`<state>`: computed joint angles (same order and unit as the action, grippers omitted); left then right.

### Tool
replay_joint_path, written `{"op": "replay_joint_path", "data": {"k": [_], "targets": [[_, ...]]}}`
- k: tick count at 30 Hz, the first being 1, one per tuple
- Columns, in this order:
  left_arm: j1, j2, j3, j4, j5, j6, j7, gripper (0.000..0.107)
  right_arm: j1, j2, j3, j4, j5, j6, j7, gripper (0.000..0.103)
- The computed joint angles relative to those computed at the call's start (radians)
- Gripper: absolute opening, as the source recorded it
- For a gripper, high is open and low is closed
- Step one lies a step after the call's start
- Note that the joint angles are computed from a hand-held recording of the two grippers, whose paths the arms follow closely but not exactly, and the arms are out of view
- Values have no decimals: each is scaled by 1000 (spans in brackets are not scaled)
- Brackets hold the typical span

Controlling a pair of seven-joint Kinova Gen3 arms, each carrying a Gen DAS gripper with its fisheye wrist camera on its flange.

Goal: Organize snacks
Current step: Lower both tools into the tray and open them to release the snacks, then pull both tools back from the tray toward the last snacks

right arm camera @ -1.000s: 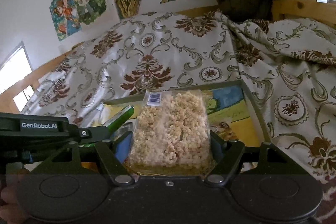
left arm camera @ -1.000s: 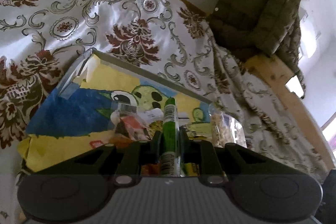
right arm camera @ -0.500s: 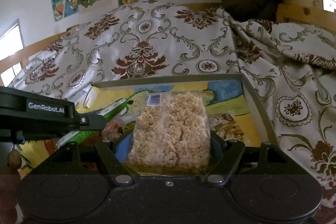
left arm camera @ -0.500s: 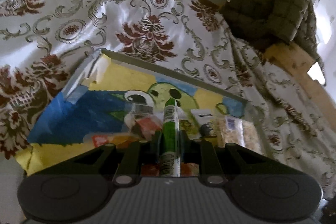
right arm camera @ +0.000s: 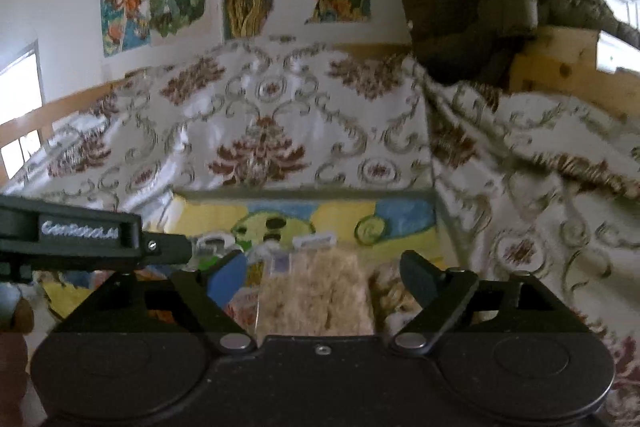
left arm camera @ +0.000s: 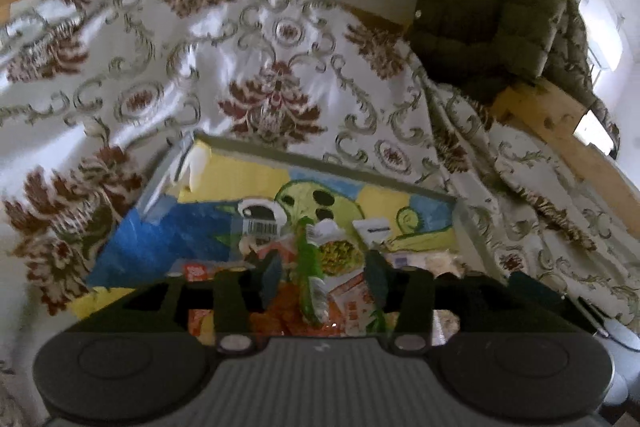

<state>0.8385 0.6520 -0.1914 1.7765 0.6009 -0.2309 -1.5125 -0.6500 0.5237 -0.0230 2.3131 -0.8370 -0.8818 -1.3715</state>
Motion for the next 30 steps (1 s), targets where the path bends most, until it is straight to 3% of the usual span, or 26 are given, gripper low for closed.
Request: {"op": "replay_joint_path", "data": {"k": [3,6,13,21,30], "targets": [[81,-36,-63,45,60,-47,-39,72,-18,-48,-4,34,-28,-33,1,98],[130,-85,-77,109,124,-130,-91,85,-56,-85,-12,67,-90,-99,35,100],[258,-189,-81,240,342,-332,-252,96,-112,-194,-75,134,-245,-193,133,102],[361,-267,0,343,587,-556,-426,103,-212,-296,-193,210,-447,-330,165,102],[428,-312,154,427,819,-787,-498,103,-359,-352,-328,250,-705,-463,232,102]]}}
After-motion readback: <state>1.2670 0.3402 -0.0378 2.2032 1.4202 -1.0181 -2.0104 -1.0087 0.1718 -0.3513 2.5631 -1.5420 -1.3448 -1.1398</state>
